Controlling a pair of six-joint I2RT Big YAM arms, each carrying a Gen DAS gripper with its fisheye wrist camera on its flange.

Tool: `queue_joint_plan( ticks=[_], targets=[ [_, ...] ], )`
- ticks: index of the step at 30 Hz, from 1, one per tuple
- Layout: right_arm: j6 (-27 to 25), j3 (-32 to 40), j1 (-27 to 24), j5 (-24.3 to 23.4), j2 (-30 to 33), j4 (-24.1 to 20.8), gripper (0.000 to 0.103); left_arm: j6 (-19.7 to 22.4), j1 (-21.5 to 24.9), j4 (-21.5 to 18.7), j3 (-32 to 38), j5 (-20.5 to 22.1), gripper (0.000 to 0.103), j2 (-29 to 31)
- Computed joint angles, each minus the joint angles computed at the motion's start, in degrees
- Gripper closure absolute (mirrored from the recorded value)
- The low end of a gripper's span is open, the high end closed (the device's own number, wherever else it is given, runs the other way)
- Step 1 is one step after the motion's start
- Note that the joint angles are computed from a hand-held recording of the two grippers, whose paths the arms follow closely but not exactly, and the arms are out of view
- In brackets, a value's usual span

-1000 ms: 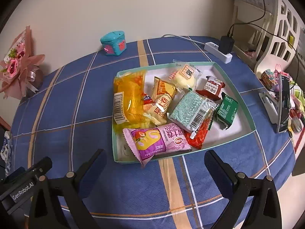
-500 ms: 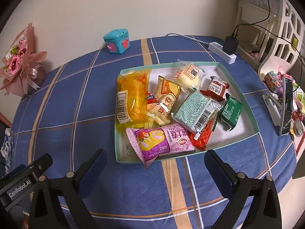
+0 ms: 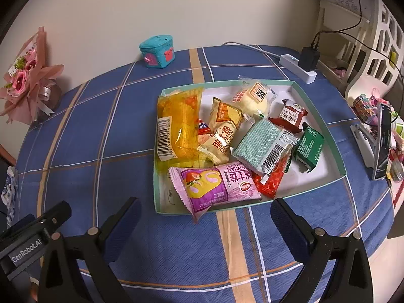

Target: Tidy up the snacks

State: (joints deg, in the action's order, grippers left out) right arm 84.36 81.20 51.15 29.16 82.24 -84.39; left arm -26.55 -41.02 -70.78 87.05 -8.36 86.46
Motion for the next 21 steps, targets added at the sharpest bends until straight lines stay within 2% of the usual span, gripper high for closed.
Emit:
queue_joint_plan(
  ticks=[21],
  targets=[
    [-0.29, -0.13, -0.12, -0.47, 0.12, 0.28, 0.0, -0.18, -0.28, 0.14, -0.14, -0.31, 0.003, 0.06]
  ],
)
